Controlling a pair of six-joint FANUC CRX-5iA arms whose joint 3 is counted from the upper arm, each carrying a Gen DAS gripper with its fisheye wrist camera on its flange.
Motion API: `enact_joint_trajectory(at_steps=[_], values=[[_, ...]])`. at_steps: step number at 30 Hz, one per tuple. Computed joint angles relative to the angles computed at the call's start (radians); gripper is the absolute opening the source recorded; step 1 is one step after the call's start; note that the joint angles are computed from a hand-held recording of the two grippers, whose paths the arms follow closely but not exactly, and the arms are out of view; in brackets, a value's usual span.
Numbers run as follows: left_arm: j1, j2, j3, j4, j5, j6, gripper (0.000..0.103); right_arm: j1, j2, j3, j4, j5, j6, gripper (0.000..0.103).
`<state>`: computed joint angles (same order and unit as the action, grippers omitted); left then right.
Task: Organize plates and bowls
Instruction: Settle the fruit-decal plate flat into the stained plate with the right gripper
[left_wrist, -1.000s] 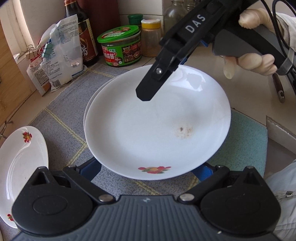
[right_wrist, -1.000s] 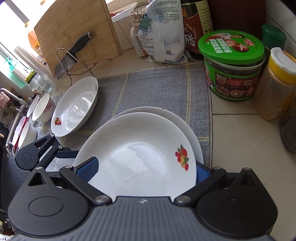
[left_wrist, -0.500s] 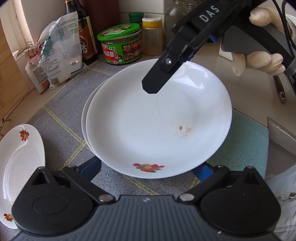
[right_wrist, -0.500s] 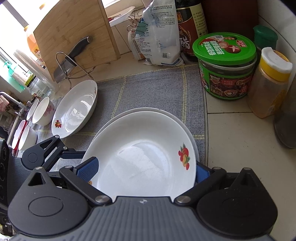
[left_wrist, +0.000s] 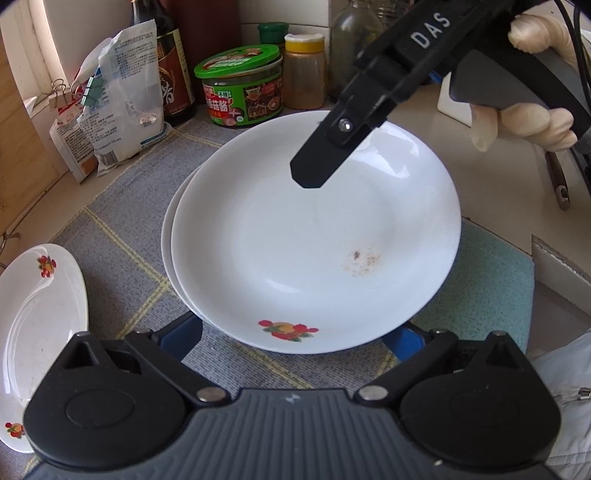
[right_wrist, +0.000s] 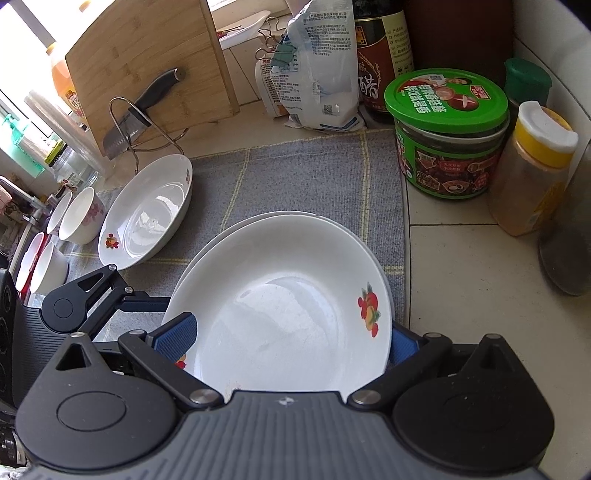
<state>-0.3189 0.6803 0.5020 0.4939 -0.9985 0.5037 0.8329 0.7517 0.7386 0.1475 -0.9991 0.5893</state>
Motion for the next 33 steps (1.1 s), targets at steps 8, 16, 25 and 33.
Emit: enact_joint_trajectory(at_steps=[8, 16, 25, 33], values=[[0.0, -0.004, -0.009, 0.004, 0.009, -0.004, 0.102, 0.005, 0.0, 0.002, 0.013, -0.01, -0.01, 0.103], [-0.001, -0.008, -0.015, 0.003, 0.013, -0.005, 0.102, 0.012, 0.007, 0.016, 0.028, -0.036, -0.009, 0.103], [-0.001, -0.017, -0.028, 0.003, 0.022, -0.003, 0.102, 0.018, 0.045, 0.084, 0.038, -0.108, 0.011, 0.103], [0.001, -0.02, -0.034, 0.011, 0.024, 0.001, 0.102, 0.024, 0.079, 0.146, 0.049, -0.173, 0.037, 0.103]])
